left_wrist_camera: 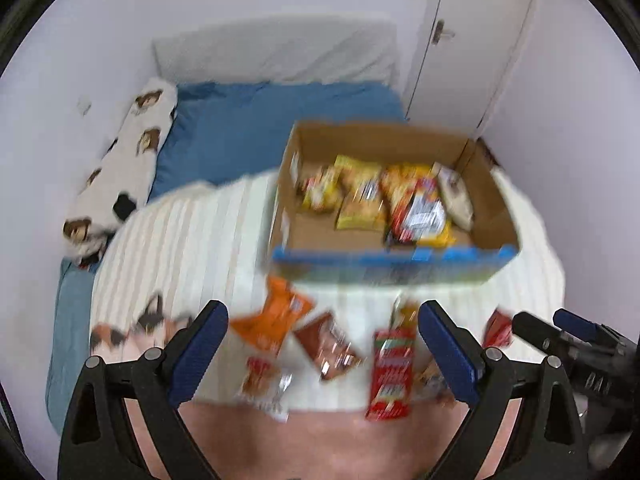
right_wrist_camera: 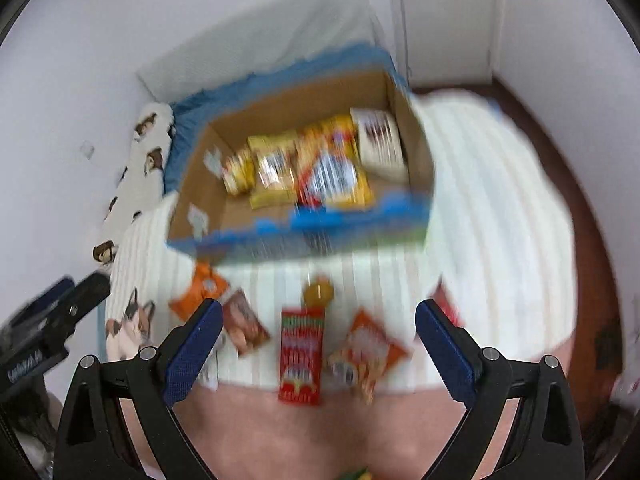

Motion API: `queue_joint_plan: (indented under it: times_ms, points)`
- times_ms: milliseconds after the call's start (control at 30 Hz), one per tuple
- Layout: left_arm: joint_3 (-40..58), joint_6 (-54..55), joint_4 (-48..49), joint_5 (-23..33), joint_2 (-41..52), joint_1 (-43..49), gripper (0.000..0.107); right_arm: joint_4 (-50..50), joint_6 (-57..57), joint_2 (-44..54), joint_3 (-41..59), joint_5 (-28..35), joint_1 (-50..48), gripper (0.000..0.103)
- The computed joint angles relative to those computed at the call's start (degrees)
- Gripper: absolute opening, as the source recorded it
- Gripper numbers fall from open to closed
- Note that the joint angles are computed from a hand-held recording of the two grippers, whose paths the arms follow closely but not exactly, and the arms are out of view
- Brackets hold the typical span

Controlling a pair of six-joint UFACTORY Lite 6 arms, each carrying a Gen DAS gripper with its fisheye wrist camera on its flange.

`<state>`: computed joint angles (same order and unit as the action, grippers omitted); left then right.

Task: Organize snacks
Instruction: 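Grasp the red sauce packet with the left gripper while the right grasps the orange Cuicuijiao bag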

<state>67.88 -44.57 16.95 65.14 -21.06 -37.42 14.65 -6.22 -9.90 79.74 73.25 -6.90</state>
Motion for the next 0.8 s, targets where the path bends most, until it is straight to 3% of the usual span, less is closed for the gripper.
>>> queue_joint_plan:
  times_ms: [200,433,467,600,800]
  points:
    - [-20.4,-5.9,-4.0,-6.4,-3.2,-1.9,0.097,1.9,2.2,-1.5,-24.7,-11.0,-5.3,0.098]
    - [-27.6,-7.3,-7.8,-14.7,4.4,-4.3,0.097,-3.9,11.5,7.9,-32.7,-24.6,0.2,0.089]
    - [-27.6,-6.5,-8.5,-15.8,5.9,-4.2,0.097,-5.8,12.3,8.3,-33.4,-26.0,1.8,0.082]
    - [-25.9,-4.0,-11.2,-19.5,11.3,-5.2,0.097,-9.0,4.9,3.3,-36.5,-25.6,2.8,0.058]
    - [-17.2,8.0,-24.2,-25.9,26.3,-5.5,0.097,-12.5,-5.0,-2.1,-38.1,-20.0,-4.3,0.058]
